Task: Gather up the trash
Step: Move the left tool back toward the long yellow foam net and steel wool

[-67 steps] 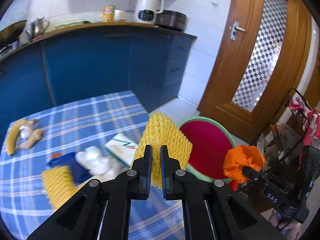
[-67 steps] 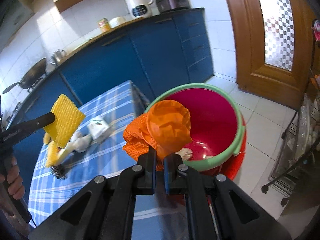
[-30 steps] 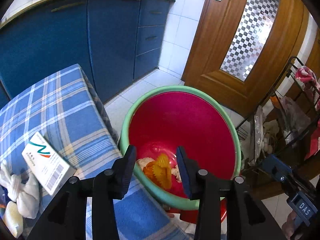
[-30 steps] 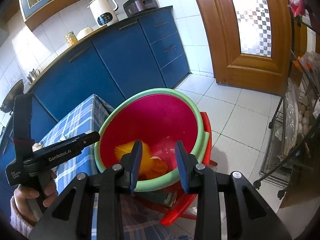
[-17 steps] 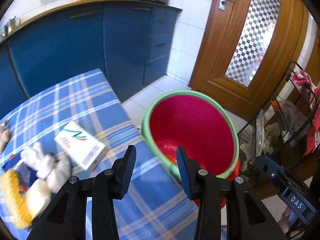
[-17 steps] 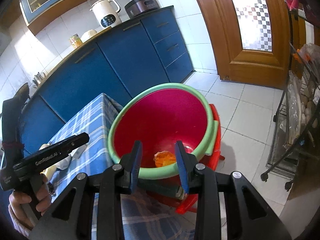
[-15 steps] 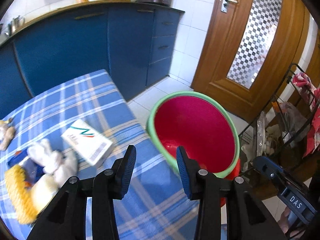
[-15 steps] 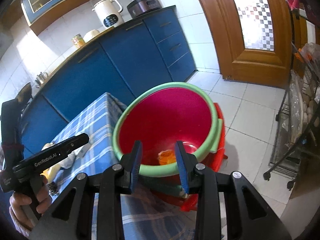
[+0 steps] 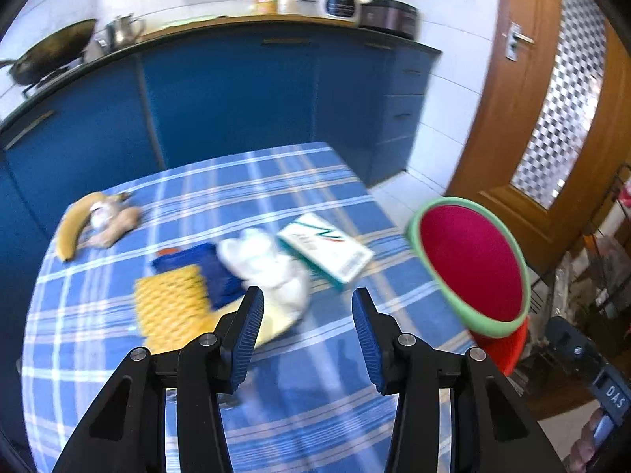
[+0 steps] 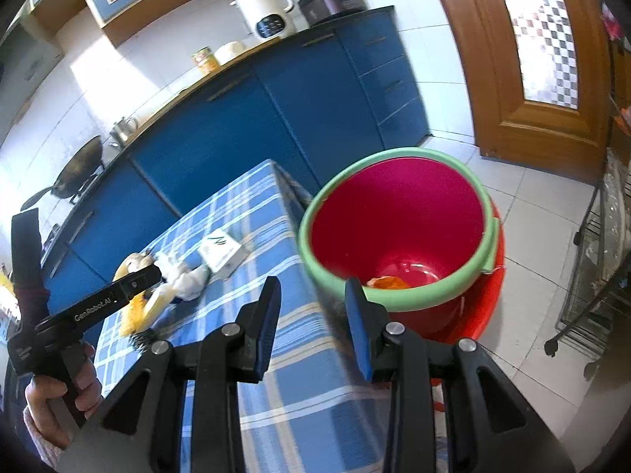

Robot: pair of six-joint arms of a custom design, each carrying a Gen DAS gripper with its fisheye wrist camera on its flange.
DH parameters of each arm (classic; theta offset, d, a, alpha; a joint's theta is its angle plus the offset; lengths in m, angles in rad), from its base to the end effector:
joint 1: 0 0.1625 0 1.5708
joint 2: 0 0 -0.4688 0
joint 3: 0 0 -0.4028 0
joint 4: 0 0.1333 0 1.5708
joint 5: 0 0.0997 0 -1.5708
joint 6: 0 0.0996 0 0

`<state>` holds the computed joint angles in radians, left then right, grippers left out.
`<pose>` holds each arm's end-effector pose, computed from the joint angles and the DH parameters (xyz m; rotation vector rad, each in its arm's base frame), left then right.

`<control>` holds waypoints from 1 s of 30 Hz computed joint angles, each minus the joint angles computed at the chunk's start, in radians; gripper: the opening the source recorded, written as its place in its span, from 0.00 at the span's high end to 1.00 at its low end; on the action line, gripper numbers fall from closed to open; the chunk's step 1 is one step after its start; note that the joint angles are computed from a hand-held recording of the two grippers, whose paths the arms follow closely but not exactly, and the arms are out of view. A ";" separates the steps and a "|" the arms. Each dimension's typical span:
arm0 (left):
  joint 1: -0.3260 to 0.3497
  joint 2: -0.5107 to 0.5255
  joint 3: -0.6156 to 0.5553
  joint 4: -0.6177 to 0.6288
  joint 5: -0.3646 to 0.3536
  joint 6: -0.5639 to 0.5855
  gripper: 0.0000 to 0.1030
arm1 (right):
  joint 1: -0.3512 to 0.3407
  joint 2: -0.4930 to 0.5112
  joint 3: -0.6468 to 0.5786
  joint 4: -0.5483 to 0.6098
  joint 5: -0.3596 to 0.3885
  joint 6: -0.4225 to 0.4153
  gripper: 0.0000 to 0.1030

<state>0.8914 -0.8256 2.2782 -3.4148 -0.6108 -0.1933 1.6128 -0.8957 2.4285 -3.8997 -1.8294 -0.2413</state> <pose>-0.1340 -0.5079 0.0923 0.3185 2.2569 -0.9062 0.1265 -0.4419 0.1299 0.2278 -2.6107 1.0610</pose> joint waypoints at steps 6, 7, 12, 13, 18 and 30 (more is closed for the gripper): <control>0.026 -0.045 0.040 0.015 0.048 -0.051 0.53 | 0.036 0.022 -0.007 0.028 -0.013 0.003 0.65; 0.033 -0.048 0.042 0.012 0.048 -0.051 0.53 | 0.039 0.025 -0.009 0.033 -0.015 0.005 0.65; 0.050 -0.057 0.054 0.020 0.066 -0.060 0.53 | 0.056 0.040 -0.022 0.071 -0.026 0.006 0.65; 0.054 -0.057 0.054 0.031 0.073 -0.068 0.53 | 0.061 0.043 -0.028 0.082 -0.027 0.008 0.65; 0.082 -0.060 0.056 0.058 0.078 -0.096 0.53 | 0.081 0.063 -0.050 0.113 -0.033 0.007 0.65; 0.158 -0.111 0.081 0.040 0.048 -0.153 0.68 | 0.102 0.115 -0.103 0.171 -0.032 0.006 0.65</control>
